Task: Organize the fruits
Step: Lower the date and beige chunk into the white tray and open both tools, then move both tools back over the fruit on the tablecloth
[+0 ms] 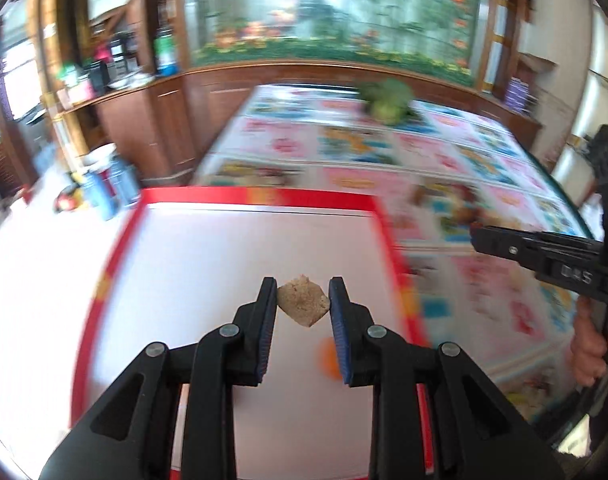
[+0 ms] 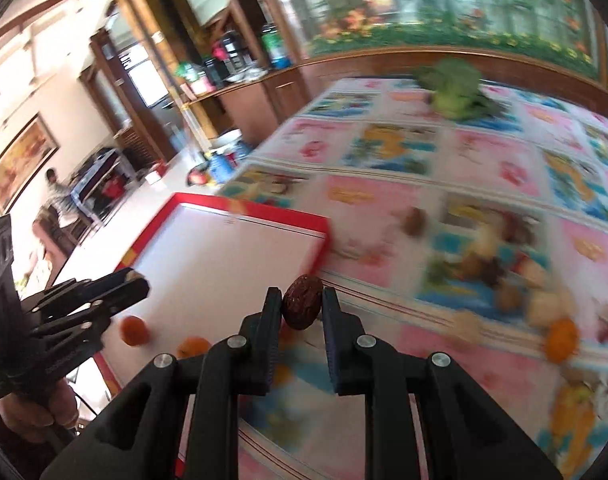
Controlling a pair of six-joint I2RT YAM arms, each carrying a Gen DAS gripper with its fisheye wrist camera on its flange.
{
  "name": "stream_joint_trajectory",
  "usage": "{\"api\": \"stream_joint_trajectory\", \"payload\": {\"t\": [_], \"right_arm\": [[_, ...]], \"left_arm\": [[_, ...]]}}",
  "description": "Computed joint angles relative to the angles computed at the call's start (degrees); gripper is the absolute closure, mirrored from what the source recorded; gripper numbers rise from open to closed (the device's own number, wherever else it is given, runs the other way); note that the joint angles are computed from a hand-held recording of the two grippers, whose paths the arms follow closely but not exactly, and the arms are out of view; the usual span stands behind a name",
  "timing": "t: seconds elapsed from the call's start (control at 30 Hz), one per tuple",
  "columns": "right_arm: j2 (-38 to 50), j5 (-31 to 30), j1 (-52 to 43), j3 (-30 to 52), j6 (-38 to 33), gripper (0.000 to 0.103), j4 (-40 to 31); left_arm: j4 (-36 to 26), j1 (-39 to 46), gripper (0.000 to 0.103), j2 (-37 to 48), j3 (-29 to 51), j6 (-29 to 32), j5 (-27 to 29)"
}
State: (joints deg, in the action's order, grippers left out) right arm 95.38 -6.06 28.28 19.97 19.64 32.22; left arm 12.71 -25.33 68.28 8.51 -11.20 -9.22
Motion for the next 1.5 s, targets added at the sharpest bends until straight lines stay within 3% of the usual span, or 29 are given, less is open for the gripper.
{"api": "stream_joint_trajectory", "payload": {"t": [0.3, 0.67, 0.73, 0.8, 0.9, 1.03, 1.2, 1.33, 1.5], "right_arm": [[17.24, 1.68, 8.48, 18.70, 0.74, 0.085, -6.20], [21.55, 0.77, 9.58, 23.55, 1.19, 0.082, -11.85], [20.96, 0.72, 9.85, 23.12, 0.87, 0.068, -12.20], [20.04, -0.73, 9.30, 21.49, 1.11, 0.064, -10.62], [17.19, -0.99, 8.25, 15.88, 1.66, 0.064, -3.95], [13.12, -1.74, 5.86, 8.90, 1.80, 0.064, 2.69], [7.39, -1.98, 0.53, 0.30, 0.46, 0.063, 8.02], [1.94, -4.56, -7.69, -7.12, -2.55, 0.062, 11.77], [0.14, -13.01, -27.00, -15.80, -8.49, 0.061, 20.09]], "left_arm": [[12.28, 20.80, 0.075, 17.03, 1.45, 9.44, 7.60], [15.39, 24.34, 0.074, 26.01, 3.81, 10.01, 9.85], [14.68, 23.92, 0.062, 25.27, 3.72, 9.46, 9.09], [14.82, 23.61, 0.023, 24.69, 3.26, 8.73, 7.55], [16.25, 21.52, 0.020, 21.12, 0.85, 7.64, 3.31], [13.15, 16.85, 0.020, 15.21, -0.42, 5.79, 0.47], [6.85, 3.09, 0.020, 10.23, 0.36, 0.90, -5.48], [0.86, -9.47, 0.020, 8.23, 3.17, -4.60, -10.33], [-2.88, -22.11, 0.020, 12.87, 8.10, -10.11, -13.69]]}}
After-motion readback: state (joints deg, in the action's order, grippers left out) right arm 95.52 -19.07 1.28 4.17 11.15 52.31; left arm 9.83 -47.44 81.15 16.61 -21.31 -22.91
